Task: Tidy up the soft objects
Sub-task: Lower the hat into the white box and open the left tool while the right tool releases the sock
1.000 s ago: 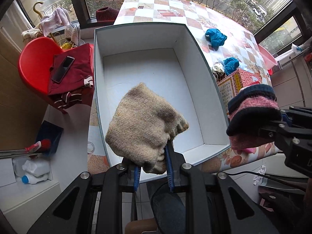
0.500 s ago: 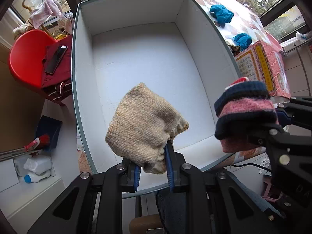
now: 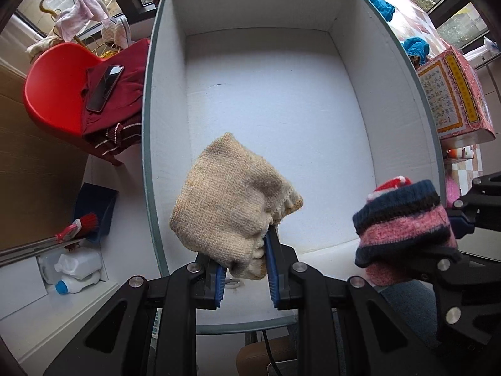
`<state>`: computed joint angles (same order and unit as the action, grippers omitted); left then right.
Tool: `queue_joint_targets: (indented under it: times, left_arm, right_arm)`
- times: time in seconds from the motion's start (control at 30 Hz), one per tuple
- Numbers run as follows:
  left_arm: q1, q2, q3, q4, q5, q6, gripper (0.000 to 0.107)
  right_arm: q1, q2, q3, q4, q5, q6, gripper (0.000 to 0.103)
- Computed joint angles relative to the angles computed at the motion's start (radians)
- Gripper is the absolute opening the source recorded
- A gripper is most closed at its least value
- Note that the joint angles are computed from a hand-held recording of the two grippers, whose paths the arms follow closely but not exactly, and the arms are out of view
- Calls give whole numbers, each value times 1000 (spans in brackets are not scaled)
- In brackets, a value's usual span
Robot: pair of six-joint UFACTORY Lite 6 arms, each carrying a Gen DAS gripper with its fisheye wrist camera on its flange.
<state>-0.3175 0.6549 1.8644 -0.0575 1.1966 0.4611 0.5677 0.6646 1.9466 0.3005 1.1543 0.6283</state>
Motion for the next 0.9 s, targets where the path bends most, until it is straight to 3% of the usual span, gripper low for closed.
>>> queue_joint_targets:
  times: [0.4, 0.53, 0.9]
  left_arm:
    - [-20, -65, -57, -31, 13, -24, 24]
    - [-32, -74, -72, -37, 15, -27, 24]
    - [-23, -59, -57, -30, 12, -37, 24]
  right_arm:
    - [-22, -118, -150, -42, -46, 68, 22]
    - [-8, -46, -30, -58, -5, 96, 22]
    - [-12, -32, 15, -59, 27, 102, 22]
